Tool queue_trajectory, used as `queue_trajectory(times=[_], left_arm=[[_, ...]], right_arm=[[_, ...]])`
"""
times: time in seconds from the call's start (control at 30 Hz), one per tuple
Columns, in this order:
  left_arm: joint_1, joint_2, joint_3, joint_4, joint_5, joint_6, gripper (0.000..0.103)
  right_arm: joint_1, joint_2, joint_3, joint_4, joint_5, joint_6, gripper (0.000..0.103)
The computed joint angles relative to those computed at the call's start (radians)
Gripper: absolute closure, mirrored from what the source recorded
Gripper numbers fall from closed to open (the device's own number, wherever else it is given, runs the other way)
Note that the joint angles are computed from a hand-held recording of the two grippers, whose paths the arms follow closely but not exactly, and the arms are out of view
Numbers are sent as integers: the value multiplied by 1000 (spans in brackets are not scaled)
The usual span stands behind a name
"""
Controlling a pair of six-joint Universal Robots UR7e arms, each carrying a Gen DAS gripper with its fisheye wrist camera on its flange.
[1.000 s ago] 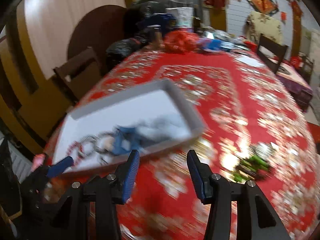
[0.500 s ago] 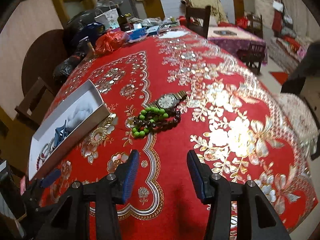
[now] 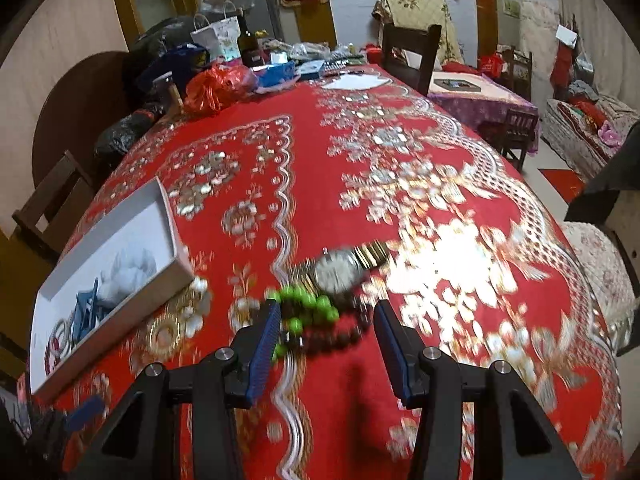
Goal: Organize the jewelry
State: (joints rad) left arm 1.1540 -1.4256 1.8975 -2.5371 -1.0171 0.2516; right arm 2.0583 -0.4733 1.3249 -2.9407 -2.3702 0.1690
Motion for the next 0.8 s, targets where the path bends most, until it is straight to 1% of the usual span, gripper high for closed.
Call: queue_trajectory(times=[0.07, 0.1, 0.13, 0.17, 0.2, 0.23, 0.27, 0.33, 0.37, 0.4, 0.43, 0.47, 0.5, 0.57, 0.67, 0.7, 0.77, 0.8], left_arm=[[1, -1, -1, 1, -2, -1, 23], [1, -1, -1, 2, -3, -1, 23], [2, -2, -2, 3, -7, -2, 23], [5, -4, -4, 5, -15, -5, 23], [7, -5, -5, 6, -21, -6, 23], [8, -6, -5, 7, -24, -8, 23], [7, -7, -5, 8, -24, -9, 23], [6, -7, -4, 8, -22, -10, 23], [7, -7, -5, 7, -24, -10, 23], [8, -8, -6, 8, -29, -12, 23], [10, -9, -6, 9, -33, -13, 23], [11, -10, -7, 9, -36, -14, 23], [12, -10, -7, 9, -38, -15, 23], [13, -11, -8, 8, -42, -17, 23], [14, -15, -6, 10, -45, -19, 23], [13, -16, -6, 10, -44, -20, 23], [12, -15, -6, 10, -39, -21, 23], [11, -15, -5, 10, -36, -20, 23]], right_arm=[[-14, 9, -14, -13, 49, -31, 56], [-17, 25, -36, 4, 44, -52, 56], [-16, 40, -55, 26, 21, -57, 57], [-20, 46, -65, 65, 19, -44, 57], [-16, 45, -64, 71, 29, -49, 59], [-26, 35, -54, 119, 80, -12, 60], [-25, 26, -42, 126, 113, -3, 61], [-14, 26, -43, 177, 127, -13, 61], [-13, 24, -40, 186, 147, -21, 61], [-11, 16, -28, 199, 208, -19, 61], [-18, 5, -12, 198, 288, -17, 61], [-21, 1, -7, 203, 331, -13, 63], [-17, -1, -3, 203, 343, -11, 63], [-2, -4, 8, 151, 286, -28, 63], [-7, -35, 49, 52, 253, 5, 63], [-12, -50, 67, 9, 204, 41, 63], [-26, -61, 70, -1, 130, 101, 58], [-41, -62, 62, 19, 77, 170, 58]])
